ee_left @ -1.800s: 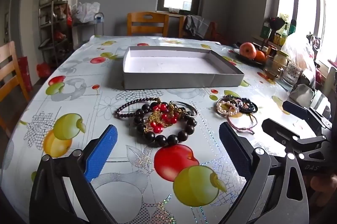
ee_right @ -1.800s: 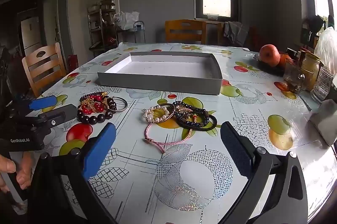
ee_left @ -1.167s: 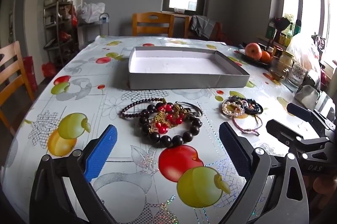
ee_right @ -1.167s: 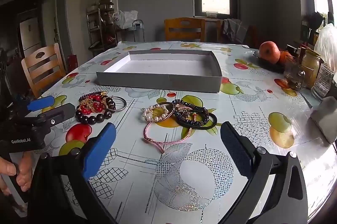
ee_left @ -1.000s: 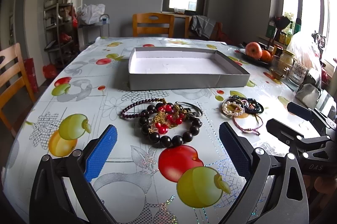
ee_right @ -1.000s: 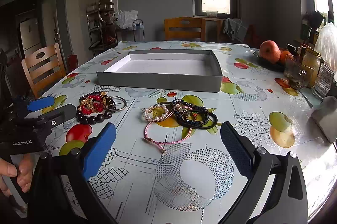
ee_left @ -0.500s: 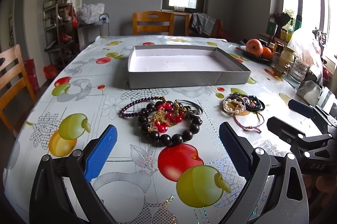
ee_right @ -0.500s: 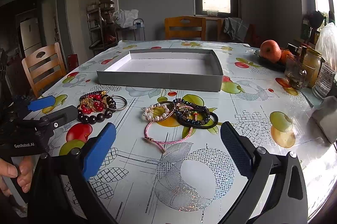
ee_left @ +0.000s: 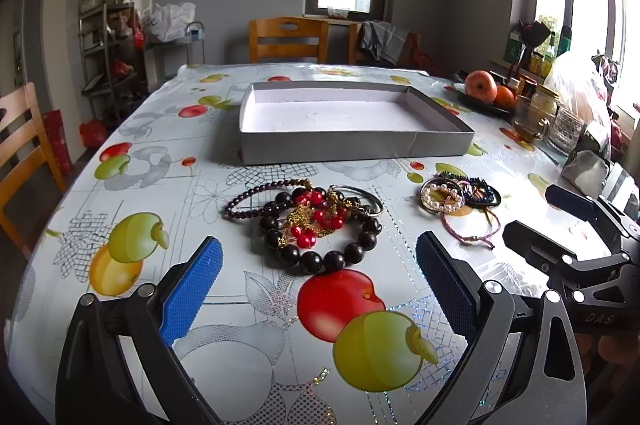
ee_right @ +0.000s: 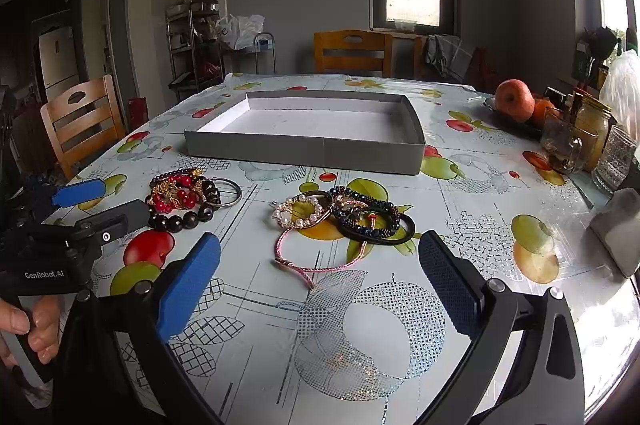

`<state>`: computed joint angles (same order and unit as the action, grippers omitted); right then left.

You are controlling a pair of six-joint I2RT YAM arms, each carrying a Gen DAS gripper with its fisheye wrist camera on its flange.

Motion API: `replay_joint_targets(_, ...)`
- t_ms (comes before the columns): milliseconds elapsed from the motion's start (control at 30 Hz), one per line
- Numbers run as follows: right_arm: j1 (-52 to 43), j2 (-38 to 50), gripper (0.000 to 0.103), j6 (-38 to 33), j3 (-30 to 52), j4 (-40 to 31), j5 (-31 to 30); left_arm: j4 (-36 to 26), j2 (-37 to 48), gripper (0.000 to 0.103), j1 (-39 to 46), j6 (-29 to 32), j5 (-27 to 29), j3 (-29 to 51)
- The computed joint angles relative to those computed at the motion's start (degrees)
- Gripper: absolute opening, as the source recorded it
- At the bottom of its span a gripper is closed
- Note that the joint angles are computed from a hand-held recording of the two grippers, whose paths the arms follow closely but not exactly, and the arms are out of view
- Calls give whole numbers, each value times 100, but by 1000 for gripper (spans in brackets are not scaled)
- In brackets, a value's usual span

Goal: Organize jewelry

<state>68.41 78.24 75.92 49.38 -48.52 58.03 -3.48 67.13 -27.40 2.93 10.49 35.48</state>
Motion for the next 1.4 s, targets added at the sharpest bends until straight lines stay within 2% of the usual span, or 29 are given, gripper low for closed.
replay_joint_targets(667,174,144,98,375,182,-405,227,28,-41,97,-142,80,-257,-18)
replay_joint_targets(1400,103,75,98,192,137,-209,153,-60,2,97,-104,36,-230,36)
